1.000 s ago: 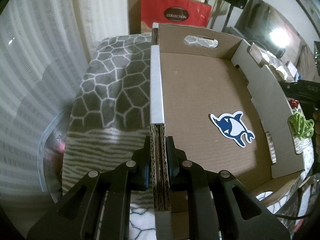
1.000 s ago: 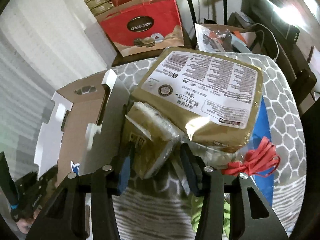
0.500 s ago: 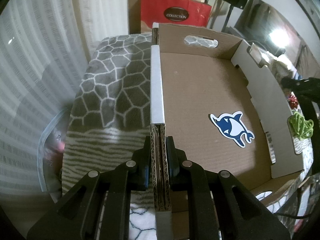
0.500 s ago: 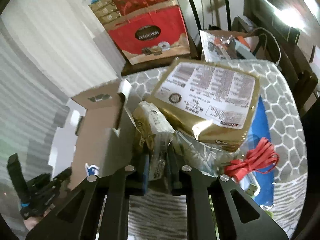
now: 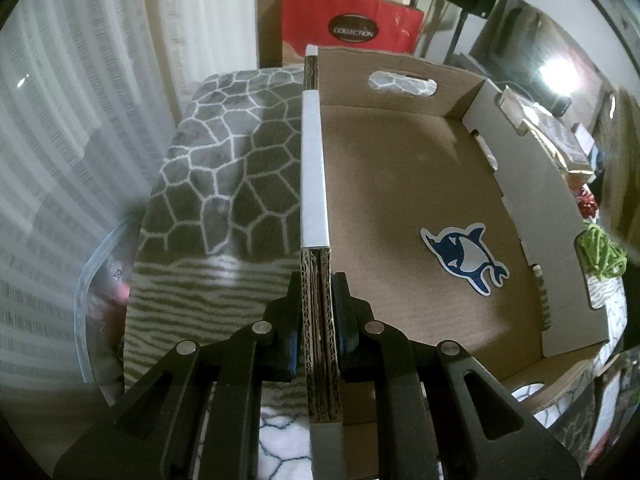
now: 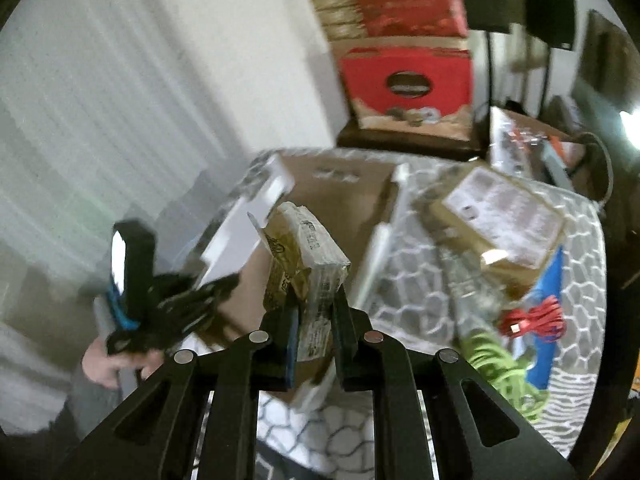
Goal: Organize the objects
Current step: 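Grasp the small gold pouch with the right gripper and lift it, then lower the gold pouch into the tray and open the right gripper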
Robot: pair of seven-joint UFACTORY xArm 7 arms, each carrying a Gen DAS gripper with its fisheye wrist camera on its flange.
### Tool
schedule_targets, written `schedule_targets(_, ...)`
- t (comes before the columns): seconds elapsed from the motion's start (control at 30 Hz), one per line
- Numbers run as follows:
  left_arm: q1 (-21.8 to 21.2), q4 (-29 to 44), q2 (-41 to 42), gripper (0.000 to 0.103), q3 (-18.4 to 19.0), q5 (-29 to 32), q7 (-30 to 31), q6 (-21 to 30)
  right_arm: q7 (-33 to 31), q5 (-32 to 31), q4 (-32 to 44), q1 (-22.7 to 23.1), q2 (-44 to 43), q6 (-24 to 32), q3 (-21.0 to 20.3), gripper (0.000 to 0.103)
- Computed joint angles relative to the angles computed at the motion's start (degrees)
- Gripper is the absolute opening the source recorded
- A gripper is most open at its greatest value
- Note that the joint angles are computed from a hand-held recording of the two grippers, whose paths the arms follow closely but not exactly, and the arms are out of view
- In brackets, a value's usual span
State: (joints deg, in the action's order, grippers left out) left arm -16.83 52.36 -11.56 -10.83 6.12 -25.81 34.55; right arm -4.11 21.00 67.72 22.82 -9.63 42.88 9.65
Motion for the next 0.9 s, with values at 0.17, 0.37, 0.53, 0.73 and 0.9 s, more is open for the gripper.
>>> schedule_targets(0.17, -0.05, -0.21, -0.16, 0.012, -0.04, 0.02, -0.16, -0.02, -0.65, -1.2, 0.94, 0.79, 2.08, 3.57, 0.9, 0.013)
schedule_targets(0.37, -0.04, -0.36, -0.27, 0.012, -0.02, 0.04, -0.13, 0.03, -1.37, -1.44, 1.47, 1.25, 3.28, 5.24, 1.44, 0.013)
schedule_targets(0.53, -0.03, -0.31, -0.23, 0.012, 0.01, -0.01, -0.1, 0.02, -0.72, -3.67, 3.01, 1.39, 4.94, 7.58, 1.95, 0.013)
schedule_targets(0.73, -0.01, -0.22, -0.18, 0.012, 0.0, 0.0, -0.05, 0.1, 0.51, -6.46, 4.56, 1.63, 7.02, 10.47, 2.49, 0.014)
schedule_targets(0.9, -0.01, -0.18, -0.14, 0.012, 0.01, -0.07, -0.08, 0.09, 2.67, -10.95, 5.22, 2.11, 8.17, 11.55, 3.03, 0.02)
